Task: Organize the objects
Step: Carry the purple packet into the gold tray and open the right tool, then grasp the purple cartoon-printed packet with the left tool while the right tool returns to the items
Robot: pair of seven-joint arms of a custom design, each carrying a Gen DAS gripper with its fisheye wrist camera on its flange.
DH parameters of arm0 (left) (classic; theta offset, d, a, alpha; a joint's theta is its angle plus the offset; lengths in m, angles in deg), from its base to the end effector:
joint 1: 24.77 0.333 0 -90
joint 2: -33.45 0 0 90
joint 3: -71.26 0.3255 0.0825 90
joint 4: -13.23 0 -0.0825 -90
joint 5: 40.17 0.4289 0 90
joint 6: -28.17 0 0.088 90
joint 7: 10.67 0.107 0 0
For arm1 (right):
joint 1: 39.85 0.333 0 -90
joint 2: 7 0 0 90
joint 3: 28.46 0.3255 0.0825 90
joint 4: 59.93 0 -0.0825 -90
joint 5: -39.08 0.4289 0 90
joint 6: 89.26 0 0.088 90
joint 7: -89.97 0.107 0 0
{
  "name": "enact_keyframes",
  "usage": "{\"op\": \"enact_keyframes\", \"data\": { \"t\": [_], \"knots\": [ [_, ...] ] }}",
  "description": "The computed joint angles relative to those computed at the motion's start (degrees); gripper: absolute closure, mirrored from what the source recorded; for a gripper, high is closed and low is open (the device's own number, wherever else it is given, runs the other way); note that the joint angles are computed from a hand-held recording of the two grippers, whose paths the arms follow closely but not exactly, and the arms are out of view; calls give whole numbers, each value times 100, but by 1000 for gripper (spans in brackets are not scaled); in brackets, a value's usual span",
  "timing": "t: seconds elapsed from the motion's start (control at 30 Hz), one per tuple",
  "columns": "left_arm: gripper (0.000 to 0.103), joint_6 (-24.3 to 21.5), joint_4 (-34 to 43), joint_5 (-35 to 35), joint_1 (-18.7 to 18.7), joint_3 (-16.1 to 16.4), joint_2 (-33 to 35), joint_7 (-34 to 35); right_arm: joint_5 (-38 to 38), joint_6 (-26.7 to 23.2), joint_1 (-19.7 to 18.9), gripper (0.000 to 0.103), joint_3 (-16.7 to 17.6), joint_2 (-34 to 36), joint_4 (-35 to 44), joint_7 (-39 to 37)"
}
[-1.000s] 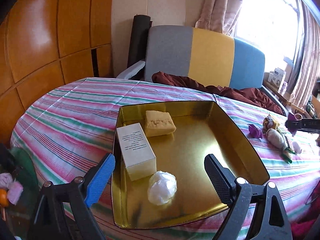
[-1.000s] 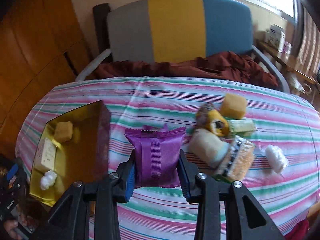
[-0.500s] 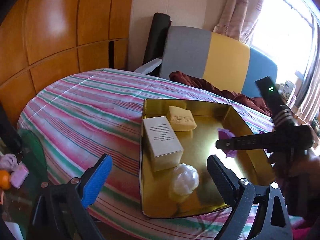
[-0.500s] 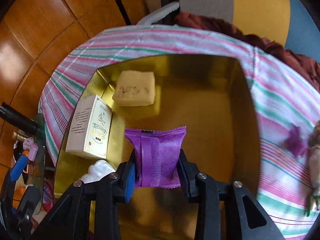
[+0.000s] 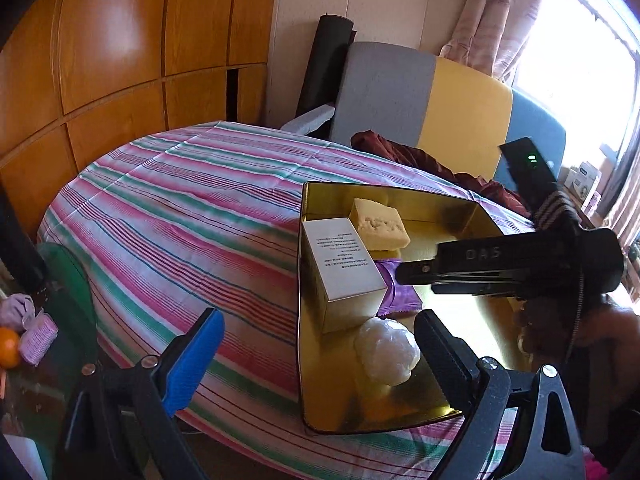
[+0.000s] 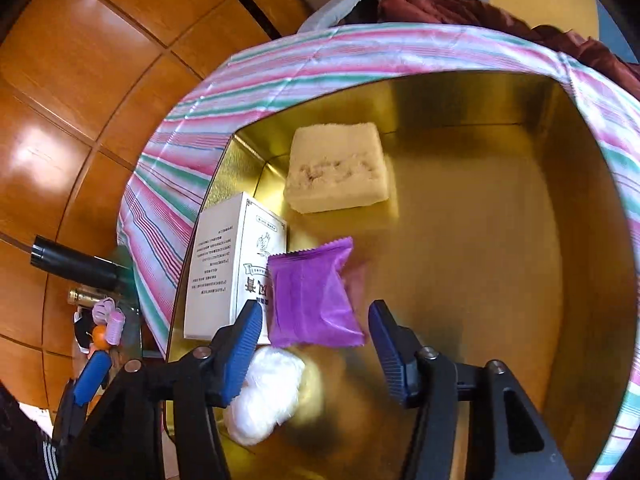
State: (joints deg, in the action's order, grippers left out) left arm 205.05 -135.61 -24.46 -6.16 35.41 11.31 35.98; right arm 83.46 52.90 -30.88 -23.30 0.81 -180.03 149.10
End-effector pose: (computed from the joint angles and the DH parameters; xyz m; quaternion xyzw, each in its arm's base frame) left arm 0.4630 -0.1723 0.4314 -0.6861 0.6032 -0.3157 0.2565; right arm 0.6079 0.1493 0.3632 -0.7445 0.5987 0.0715 0.2865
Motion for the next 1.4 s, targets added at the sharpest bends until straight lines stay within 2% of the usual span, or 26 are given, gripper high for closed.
{"op": "enact_keyframes", "data": {
  "t": [0.23, 0.33, 0.47, 0.67, 0.8, 0.9, 1.07, 1.13, 1.17, 1.23, 1.3, 1.4],
  "knots": [
    [7, -173, 122, 175, -42, -73, -19, -22, -96, 716, 29, 39, -242, -827, -799, -401],
    [4, -221, 209, 371, 33, -198, -61, -103, -107, 960, 56, 36, -447, -1159, -1090, -563],
    [4, -272, 369, 577, -43, -223, 7, -93, -28, 1243, 29, 28, -767, -1471, -1356, -653],
    [4, -376, 708, 932, -324, -148, 285, -31, -449, 1712, -234, 25, -1213, -1806, -1662, -290],
    [4, -375, 944, 1216, -636, 6, 550, 26, -1010, 1984, -553, 25, -1461, -1868, -1751, 253],
    [4, -329, 1137, 1262, -1110, 325, 803, 285, -1398, 2248, -808, 25, -1624, -1826, -1784, 694],
    [4, -402, 1665, 1540, -1658, 584, 1308, 509, -1487, 2848, -1091, 24, -1915, -1604, -1840, 1222],
    [4, -502, 1955, 1576, -1897, 681, 1573, 662, -1435, 2829, -1211, 24, -1986, -1468, -1806, 1560],
    [4, -550, 2111, 1491, -2042, 749, 1724, 812, -1485, 2585, -1354, 24, -1952, -1384, -1701, 1797],
    [4, -679, 2465, 866, -2387, 897, 2069, 1439, -694, 2397, -1262, 24, -2090, -1365, -1584, 1324],
    [4, -839, 2864, 3, -2635, 945, 2439, 2226, -534, 2298, -1342, 24, -2030, -1376, -1549, 1148],
    [5, -1218, 3583, -540, -2894, 974, 3052, 2685, -167, 2066, -1382, 24, -1992, -1403, -1504, 808]
  ]
}}
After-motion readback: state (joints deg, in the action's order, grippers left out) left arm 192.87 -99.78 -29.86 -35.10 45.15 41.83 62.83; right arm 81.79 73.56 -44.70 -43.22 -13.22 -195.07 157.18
